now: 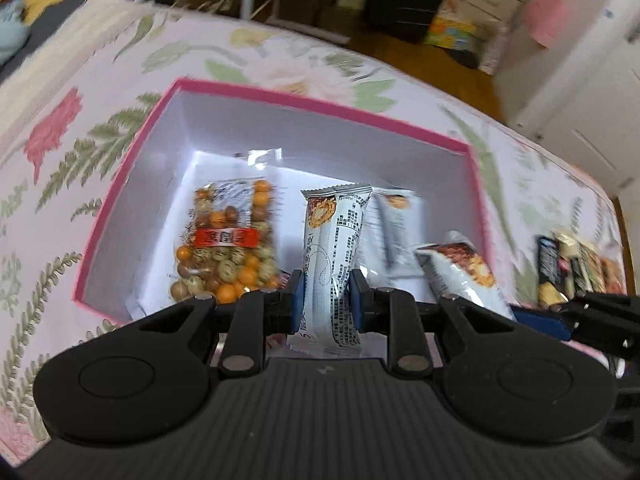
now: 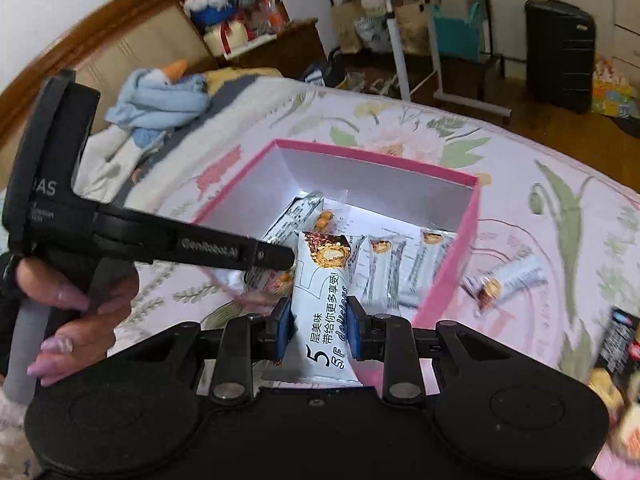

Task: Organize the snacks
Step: 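Open both grippers to drop the snack bars into the pink box, then grasp a white snack bar with the left gripper while the right grasps a black NB cracker pack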

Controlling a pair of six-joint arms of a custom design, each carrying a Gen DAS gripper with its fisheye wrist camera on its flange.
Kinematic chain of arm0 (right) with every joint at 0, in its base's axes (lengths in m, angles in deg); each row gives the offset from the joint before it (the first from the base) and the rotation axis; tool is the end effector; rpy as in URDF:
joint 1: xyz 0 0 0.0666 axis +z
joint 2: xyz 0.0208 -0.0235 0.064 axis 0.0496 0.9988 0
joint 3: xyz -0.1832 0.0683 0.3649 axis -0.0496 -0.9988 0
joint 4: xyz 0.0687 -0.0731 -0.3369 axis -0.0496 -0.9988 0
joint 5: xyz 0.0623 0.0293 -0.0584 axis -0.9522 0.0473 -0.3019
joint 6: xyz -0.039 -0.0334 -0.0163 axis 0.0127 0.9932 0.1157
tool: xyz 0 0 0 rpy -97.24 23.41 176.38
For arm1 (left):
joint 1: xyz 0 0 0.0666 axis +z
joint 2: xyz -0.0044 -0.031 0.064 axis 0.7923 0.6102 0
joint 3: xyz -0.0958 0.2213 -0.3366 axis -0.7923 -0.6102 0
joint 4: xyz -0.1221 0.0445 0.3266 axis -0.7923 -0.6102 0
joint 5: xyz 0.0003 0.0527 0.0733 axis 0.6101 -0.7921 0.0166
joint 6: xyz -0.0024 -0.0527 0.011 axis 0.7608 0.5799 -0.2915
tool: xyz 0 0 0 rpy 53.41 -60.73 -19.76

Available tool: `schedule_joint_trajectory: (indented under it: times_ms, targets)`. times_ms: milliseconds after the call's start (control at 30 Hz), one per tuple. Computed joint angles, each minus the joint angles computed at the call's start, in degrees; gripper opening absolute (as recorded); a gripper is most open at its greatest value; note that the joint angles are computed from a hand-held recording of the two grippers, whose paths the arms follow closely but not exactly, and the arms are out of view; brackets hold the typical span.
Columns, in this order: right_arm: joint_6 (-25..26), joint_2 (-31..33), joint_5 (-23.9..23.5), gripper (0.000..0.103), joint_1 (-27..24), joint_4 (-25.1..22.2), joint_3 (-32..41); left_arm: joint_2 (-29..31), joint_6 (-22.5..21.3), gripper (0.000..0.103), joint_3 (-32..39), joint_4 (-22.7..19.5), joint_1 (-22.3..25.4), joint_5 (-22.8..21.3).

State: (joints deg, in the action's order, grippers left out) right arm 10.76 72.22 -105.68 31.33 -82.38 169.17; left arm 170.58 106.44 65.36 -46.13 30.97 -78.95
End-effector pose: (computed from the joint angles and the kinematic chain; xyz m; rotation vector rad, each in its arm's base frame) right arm 0.6045 0.3429 0.4414 -0.8887 2.4439 0.6619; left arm 0.5553 -0.2145 0.4259 -0.4987 2.5904 -0.2487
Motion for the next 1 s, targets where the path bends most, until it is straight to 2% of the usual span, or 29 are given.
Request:
schedule_joint_trajectory:
  times_ms: [100,233,333,367,400,433,467,600,700,867,933,1000]
  targets:
    - [0.7,5.0,0.8,0.033,1.0,-2.5,6.0,1.6,1.2,0.022,-0.3,0.5,1.4,2.1]
    - [1.0,7.2,4.9,0.034,2.5,-2.9,7.2,1.9,0.8,0.023,-1.8,2.9,2.1,4.3]
    - [-0.2,5.0,5.0,0.039,2.4,-0.9,2.9,1.0,-0.8,0.026,-2.8,2.7,1.0,2.5]
    - [-0.1,4.3,4.4,0.044,2.2,-0.3,1.8,0.6,-1.6,0.027,-3.0,2.5,0.8,1.9]
    - [0.1,2.8,4.1,0.055,1.9,1.3,-0.5,0.4,-2.3,0.028,-3.1,2.3,0.6,1.6]
    - [0.3,1.5,4.2,0.061,1.8,3.2,-2.5,0.0,-3.0,0.031,-3.1,2.1,0.4,1.6]
    - [0.7,-0.7,4.1,0.062,1.5,5.6,-5.7,-0.4,-3.3,0.037,-3.1,2.0,0.2,1.6]
    - [1.3,-6.7,4.2,0.064,0.0,9.3,-12.0,-3.2,-4.9,0.041,-3.7,2.5,-1.0,1.2]
    - [1.4,-9.0,4.8,0.064,-1.6,7.5,-12.1,-4.3,-7.0,0.042,-2.4,1.7,-2.3,1.4]
    - [4.0,-12.4,8.6,0.064,-4.3,2.5,-10.3,-4.8,-12.7,0.047,1.5,1.8,-5.3,2.5]
    - [4.2,-13.9,9.6,0.064,-5.3,2.5,-11.2,-4.0,-15.9,0.048,4.2,0.9,-6.6,3.0]
    - [3.7,-16.6,10.3,0.064,-6.7,5.8,-15.3,-1.6,-17.5,0.048,8.8,-2.7,-7.5,4.6]
